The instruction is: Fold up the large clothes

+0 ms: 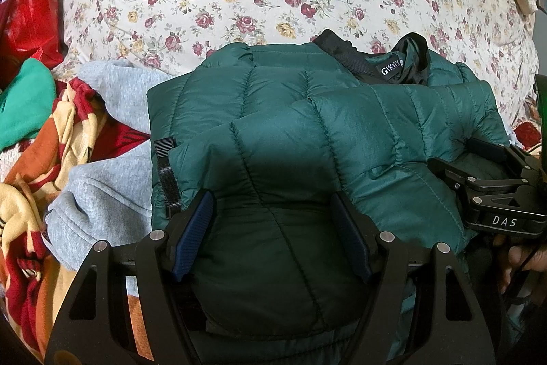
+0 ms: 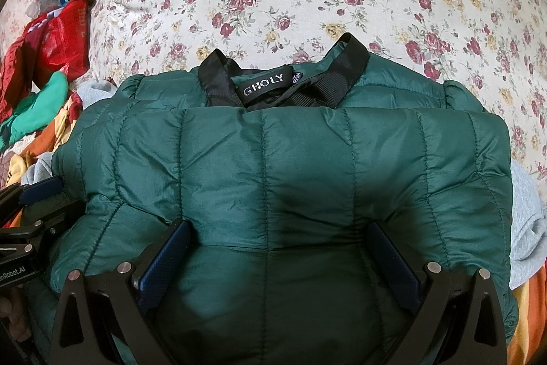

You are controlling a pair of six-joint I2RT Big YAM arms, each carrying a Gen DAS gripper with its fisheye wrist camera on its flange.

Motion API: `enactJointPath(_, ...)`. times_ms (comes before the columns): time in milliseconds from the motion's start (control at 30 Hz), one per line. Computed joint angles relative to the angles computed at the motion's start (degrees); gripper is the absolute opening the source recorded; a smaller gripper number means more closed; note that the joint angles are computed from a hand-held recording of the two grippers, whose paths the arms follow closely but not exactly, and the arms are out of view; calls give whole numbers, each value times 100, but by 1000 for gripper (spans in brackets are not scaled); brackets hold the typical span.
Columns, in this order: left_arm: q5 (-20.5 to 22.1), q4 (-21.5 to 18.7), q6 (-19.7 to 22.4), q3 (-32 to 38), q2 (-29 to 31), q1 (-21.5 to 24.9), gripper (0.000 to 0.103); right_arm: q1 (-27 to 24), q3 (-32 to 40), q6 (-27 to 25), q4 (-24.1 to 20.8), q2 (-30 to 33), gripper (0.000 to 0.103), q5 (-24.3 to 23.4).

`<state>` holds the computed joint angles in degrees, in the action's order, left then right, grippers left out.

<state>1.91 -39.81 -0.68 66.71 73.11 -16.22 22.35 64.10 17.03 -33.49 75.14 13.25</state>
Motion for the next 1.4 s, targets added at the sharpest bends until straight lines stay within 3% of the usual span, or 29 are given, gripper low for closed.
enactJointPath(967,120,0,-55,15,7,24,77,6,-23,21,32,-7,102,34)
enactJointPath(1133,49,12,-46,6,4,-4,79,35,189,63,-297,-14,102,110)
enactJointPath(1300,-26,53,-39,-29,-10,-38,79,-52,183,-30,-201,-649,102,377)
enactJointPath(1400,-57,65,-29,-38,-14,-47,79,-317,145,-67,-404,-848,102,255)
